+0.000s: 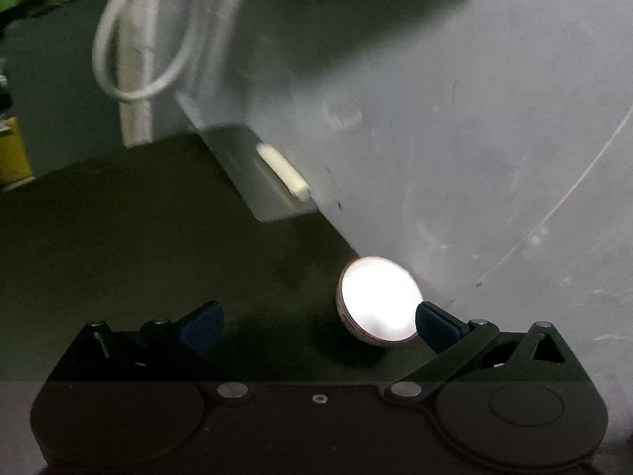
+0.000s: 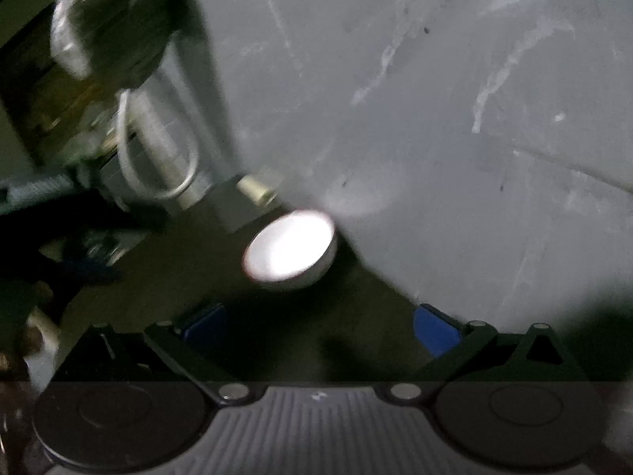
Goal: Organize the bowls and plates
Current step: 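Grasp the rim of the second red-rimmed white bowl with both grippers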
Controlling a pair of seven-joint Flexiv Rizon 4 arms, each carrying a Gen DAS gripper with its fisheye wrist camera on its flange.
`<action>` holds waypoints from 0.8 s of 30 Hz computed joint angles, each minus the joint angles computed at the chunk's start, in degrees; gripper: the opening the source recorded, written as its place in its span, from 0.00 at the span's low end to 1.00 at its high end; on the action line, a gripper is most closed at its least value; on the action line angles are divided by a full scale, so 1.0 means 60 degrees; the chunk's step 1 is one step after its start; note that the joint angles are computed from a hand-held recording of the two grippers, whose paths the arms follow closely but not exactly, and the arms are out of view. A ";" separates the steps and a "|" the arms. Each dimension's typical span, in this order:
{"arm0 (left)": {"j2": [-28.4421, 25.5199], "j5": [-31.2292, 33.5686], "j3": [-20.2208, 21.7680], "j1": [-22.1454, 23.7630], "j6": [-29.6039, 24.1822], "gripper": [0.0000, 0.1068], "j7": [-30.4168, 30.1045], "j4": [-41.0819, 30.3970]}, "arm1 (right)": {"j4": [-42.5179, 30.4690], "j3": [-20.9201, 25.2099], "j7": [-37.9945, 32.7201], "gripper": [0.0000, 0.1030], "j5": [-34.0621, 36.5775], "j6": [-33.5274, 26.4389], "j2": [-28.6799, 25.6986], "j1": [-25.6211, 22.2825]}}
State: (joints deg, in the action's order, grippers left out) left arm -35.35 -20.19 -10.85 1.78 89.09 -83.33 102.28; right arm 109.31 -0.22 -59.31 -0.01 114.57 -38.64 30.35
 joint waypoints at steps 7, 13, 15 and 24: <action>-0.1317 0.0545 0.0693 -0.0487 -0.1406 0.96 0.0762 -0.2082 | -0.1065 -0.0929 0.0455 0.94 0.1136 0.0007 -0.0724 0.1008; -0.1891 0.0810 0.1160 -0.0704 -0.2515 0.96 0.1005 -0.3131 | -0.1837 -0.0603 0.0743 0.72 0.0583 -0.0448 -0.1213 0.0596; -0.1967 0.0892 0.1352 -0.0826 -0.2571 0.95 0.0872 -0.3247 | -0.1929 -0.0604 0.0850 0.65 0.0486 -0.0509 -0.1275 0.0577; -0.2103 0.0818 0.1221 -0.0882 -0.2882 0.67 0.0557 -0.3420 | -0.2204 -0.0155 0.1125 0.47 -0.0385 -0.0923 -0.1409 0.0116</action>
